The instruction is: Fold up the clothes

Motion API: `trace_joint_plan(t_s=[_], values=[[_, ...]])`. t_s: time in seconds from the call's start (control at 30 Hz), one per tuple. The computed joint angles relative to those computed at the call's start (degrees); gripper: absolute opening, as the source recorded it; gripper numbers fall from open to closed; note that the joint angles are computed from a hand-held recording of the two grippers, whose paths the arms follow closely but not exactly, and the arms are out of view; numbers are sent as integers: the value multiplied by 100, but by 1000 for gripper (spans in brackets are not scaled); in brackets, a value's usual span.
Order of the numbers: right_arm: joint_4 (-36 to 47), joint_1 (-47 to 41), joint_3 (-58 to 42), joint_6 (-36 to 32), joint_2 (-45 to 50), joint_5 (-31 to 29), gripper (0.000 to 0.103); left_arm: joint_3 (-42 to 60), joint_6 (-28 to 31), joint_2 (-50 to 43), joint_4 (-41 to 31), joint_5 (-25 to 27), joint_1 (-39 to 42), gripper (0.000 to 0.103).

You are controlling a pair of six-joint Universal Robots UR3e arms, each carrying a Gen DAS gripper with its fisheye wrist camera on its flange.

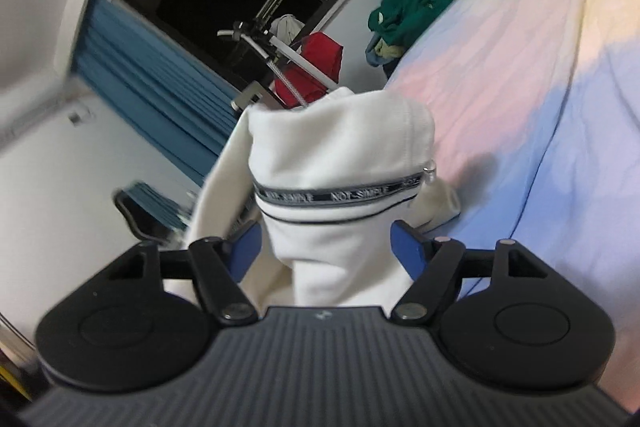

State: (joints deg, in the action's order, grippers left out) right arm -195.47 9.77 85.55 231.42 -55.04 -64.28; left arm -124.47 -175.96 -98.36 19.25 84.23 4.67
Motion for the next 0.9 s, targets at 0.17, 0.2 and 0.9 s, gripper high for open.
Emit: trace_joint_plan(t_s=[0.17,0.2,0.9], values=[[-763,-192,-324,1381,483,443,75,-436,-28,430,-620,-906,580,21],[-959,-245,-485,1726,647,607,77,-479,30,477,-782,-996,641,20],[2562,-381,-3593,1688,1937,641,12,-416,486,593,-2186,-1626,1129,14]])
